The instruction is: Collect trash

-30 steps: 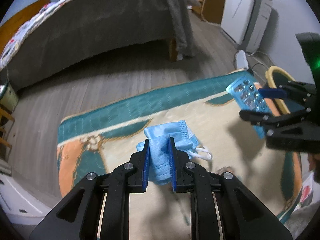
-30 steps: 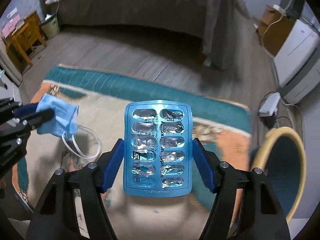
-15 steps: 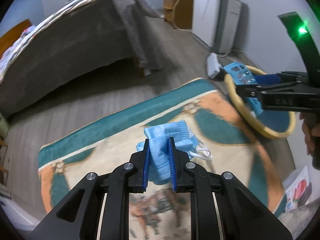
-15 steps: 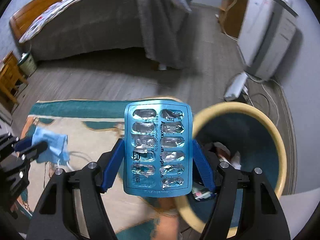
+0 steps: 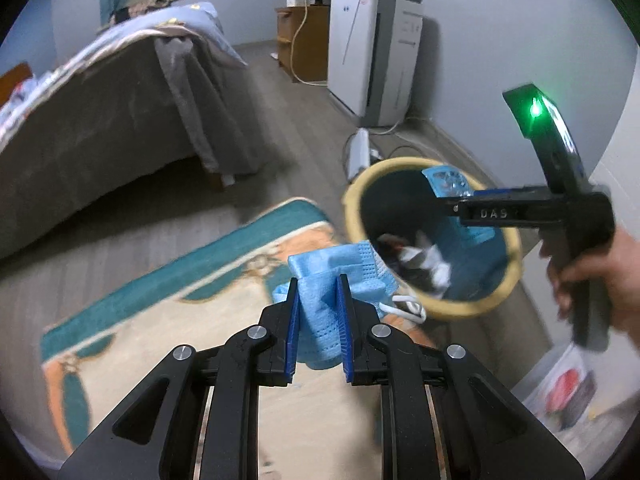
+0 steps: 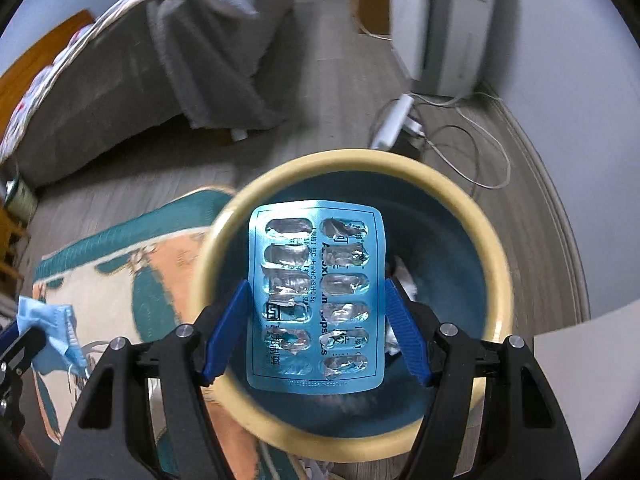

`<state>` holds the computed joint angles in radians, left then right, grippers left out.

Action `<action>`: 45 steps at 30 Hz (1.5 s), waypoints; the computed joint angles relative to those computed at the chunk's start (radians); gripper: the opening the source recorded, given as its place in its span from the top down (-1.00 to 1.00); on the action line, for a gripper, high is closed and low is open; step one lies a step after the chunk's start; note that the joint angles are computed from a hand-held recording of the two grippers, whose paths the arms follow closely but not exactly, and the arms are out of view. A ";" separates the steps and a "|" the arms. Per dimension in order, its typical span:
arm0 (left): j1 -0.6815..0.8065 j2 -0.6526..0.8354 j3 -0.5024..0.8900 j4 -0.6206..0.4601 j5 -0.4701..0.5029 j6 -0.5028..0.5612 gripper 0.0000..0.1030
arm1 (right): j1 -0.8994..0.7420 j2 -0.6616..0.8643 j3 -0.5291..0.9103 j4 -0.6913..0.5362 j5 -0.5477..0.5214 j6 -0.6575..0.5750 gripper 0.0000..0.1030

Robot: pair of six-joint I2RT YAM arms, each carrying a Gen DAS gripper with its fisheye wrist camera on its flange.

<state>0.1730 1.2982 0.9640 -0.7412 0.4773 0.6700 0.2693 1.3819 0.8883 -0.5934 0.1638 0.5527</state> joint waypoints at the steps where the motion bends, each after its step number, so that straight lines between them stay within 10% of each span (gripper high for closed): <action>1: -0.033 -0.006 -0.009 0.009 -0.020 -0.016 0.65 | -0.012 -0.010 -0.008 -0.002 -0.004 -0.002 -0.31; 19: -0.443 0.118 -0.139 0.347 -0.207 -0.233 0.62 | -0.160 -0.032 -0.099 0.069 -0.091 0.004 -0.32; 33: -0.441 0.134 -0.153 0.392 -0.240 -0.255 -0.50 | -0.158 -0.027 -0.101 0.063 -0.080 -0.006 -0.65; 45: -0.387 0.013 -0.108 0.236 -0.229 -0.315 -0.87 | -0.174 -0.167 -0.070 -0.055 -0.068 -0.025 -0.89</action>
<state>-0.2141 1.3110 0.8565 -0.5055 0.2485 0.3547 0.0950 1.2148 0.8180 -0.6486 0.0961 0.5273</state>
